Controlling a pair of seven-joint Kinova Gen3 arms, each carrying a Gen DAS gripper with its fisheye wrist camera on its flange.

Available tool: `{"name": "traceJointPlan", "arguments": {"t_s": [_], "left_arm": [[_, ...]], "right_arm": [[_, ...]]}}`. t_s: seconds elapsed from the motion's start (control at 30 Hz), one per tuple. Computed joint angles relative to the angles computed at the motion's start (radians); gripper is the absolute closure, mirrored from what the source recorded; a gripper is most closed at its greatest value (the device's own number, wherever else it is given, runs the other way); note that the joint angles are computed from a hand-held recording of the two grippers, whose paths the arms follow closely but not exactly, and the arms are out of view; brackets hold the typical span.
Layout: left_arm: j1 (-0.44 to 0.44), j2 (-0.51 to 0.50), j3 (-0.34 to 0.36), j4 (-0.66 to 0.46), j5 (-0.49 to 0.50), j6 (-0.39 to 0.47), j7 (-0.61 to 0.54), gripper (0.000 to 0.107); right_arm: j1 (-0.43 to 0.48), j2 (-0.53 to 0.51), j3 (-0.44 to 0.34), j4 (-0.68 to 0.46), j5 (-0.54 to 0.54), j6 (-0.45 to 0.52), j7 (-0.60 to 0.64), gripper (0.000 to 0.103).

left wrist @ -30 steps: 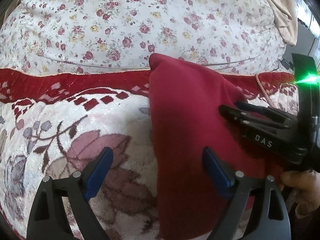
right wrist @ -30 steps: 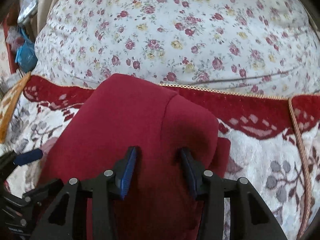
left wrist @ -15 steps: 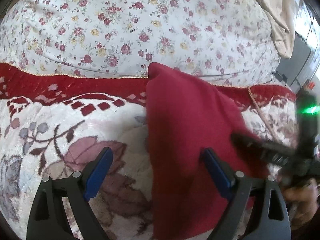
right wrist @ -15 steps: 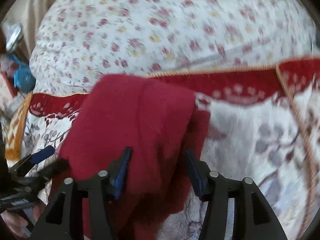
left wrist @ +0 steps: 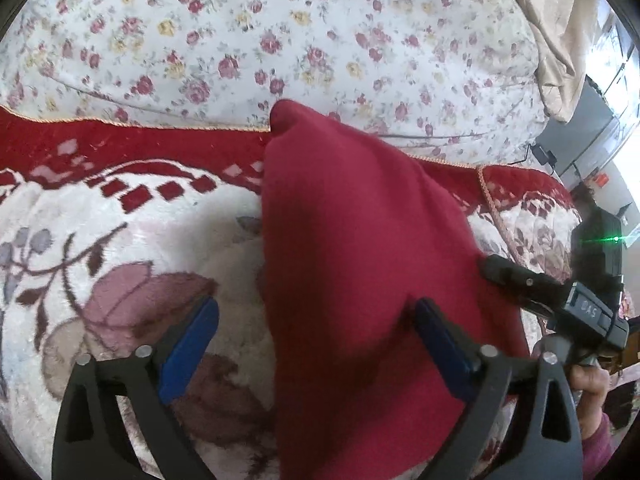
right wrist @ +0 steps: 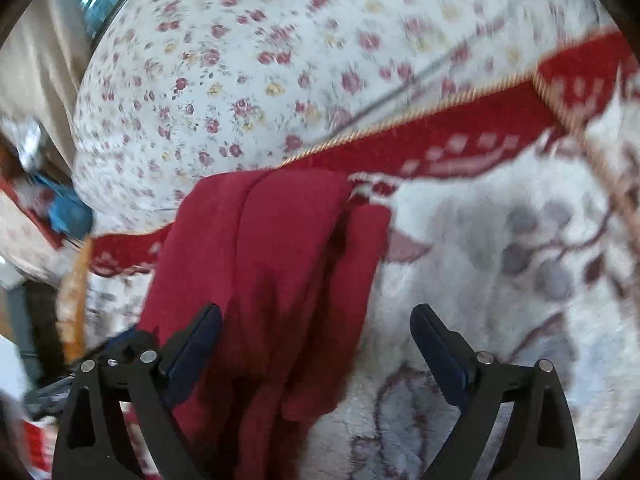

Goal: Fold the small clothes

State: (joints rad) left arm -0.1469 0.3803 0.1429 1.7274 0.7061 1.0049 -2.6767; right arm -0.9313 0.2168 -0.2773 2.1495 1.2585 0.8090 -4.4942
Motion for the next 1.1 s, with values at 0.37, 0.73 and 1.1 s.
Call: {"name": "traceJointPlan", "arguments": {"t_s": [0.37, 0.73, 1.1], "left_arm": [[-0.005, 0.068, 0.027, -0.059, -0.019, 0.108, 0.044, 0.047], [-0.144, -0.092, -0.084, 0.035, -0.017, 0.237, -0.071, 0.049], [-0.139, -0.211, -0.133, 0.21, 0.102, -0.048, -0.204, 0.018]], "right_arm": [[0.231, 0.092, -0.189, -0.084, 0.132, 0.012, 0.159, 0.048], [0.086, 0.068, -0.125, -0.222, -0.093, -0.002, 0.384, 0.037], [-0.183, 0.157, -0.01, -0.515, -0.234, 0.384, 0.762, 0.034]]}}
